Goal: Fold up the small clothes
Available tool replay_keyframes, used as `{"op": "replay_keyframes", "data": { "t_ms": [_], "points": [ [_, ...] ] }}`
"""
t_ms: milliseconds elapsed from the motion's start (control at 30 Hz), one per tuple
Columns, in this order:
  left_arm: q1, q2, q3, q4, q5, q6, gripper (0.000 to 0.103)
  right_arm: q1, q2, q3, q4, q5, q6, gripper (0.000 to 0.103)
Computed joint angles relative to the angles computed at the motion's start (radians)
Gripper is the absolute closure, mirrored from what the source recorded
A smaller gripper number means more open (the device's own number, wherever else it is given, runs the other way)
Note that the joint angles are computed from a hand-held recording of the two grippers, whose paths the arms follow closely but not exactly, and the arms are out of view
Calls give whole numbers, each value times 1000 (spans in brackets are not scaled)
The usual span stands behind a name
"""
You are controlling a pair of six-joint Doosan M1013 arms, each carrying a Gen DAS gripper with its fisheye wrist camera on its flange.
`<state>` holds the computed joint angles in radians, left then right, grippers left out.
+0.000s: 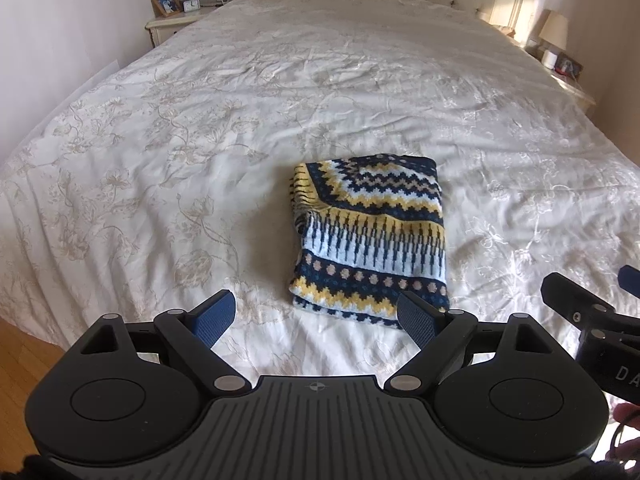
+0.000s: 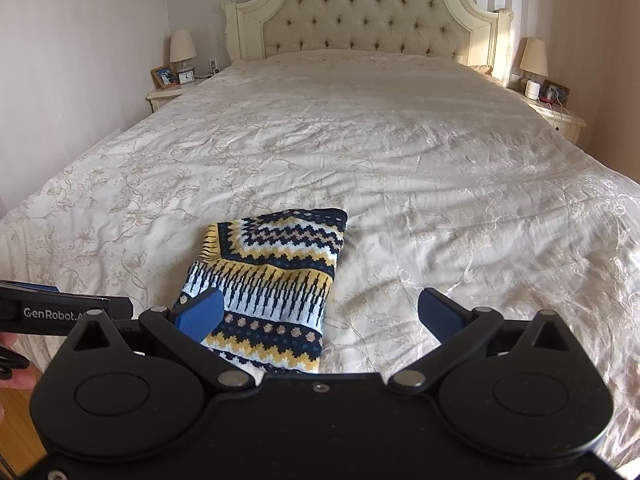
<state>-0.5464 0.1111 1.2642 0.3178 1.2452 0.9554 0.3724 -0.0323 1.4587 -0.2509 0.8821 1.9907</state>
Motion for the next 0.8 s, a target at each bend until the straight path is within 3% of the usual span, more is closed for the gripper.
{"op": "replay_keyframes", "data": {
  "t_ms": [800],
  "points": [
    [6,25,-27,-81,76,22,15,-10,1,7,36,-5,-16,1]
  ]
}}
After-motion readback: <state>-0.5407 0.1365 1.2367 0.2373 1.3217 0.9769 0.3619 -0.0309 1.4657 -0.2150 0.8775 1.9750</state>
